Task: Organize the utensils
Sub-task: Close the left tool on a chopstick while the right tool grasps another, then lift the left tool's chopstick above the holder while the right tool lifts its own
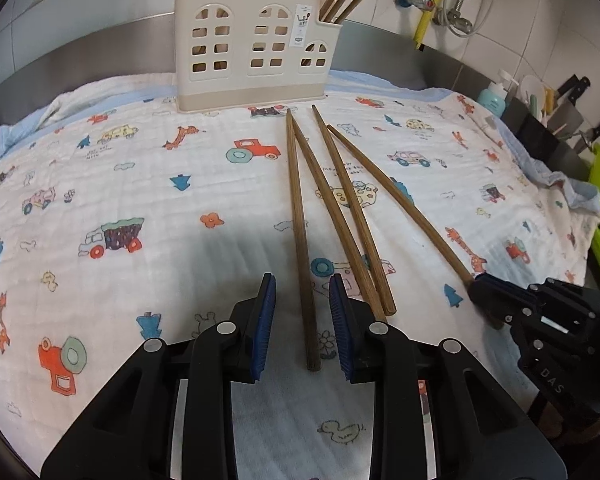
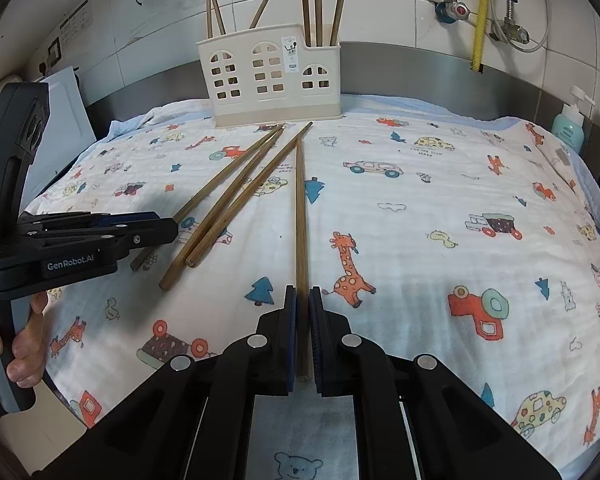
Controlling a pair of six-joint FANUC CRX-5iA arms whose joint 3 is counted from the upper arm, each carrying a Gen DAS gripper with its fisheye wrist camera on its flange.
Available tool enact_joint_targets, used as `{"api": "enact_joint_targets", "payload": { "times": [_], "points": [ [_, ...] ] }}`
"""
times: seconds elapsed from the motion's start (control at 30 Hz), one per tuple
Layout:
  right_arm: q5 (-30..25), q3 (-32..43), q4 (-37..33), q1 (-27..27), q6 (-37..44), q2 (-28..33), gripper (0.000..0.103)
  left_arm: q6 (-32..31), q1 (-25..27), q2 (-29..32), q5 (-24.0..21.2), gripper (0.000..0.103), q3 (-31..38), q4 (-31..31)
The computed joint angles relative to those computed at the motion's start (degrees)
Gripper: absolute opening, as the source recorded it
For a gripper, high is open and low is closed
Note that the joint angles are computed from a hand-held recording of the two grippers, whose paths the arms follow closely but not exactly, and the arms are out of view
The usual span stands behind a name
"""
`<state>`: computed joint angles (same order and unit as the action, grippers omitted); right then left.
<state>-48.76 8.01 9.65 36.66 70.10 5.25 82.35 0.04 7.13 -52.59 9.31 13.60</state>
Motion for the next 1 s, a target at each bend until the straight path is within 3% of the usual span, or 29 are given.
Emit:
{"api": "enact_joint_targets", "payload": {
  "times": [0.1, 0.27, 0.5, 0.7, 1.0],
  "points": [
    [0.1, -0.1, 0.1, 0.0, 0.0, 0.0, 0.007, 2.9, -1.7, 0.5, -1.2, 0.018, 2.3, -5.7],
    [0.1, -0.1, 0.3, 0.1, -0.4, 0.0, 0.007, 6.0, -2.3, 1.4, -3.4, 0.006, 4.8, -9.3],
    [0.9, -0.6, 1.3, 0.2, -0.6, -1.3, 0.007, 5.5, -0.4, 0.4, -3.3, 0.005, 3.4, -5.1],
    [2.3, 0.3, 2.5, 0.3, -0.5, -2.9, 0.007, 2.4, 1.9, -2.2, -0.4, 0.005, 0.9, 0.1],
    [0.9, 10.8, 0.0, -0.9, 6.1, -0.2, 0.007, -2.2, 4.5, -4.0, 3.9, 0.005, 1.5, 5.3]
  ]
}}
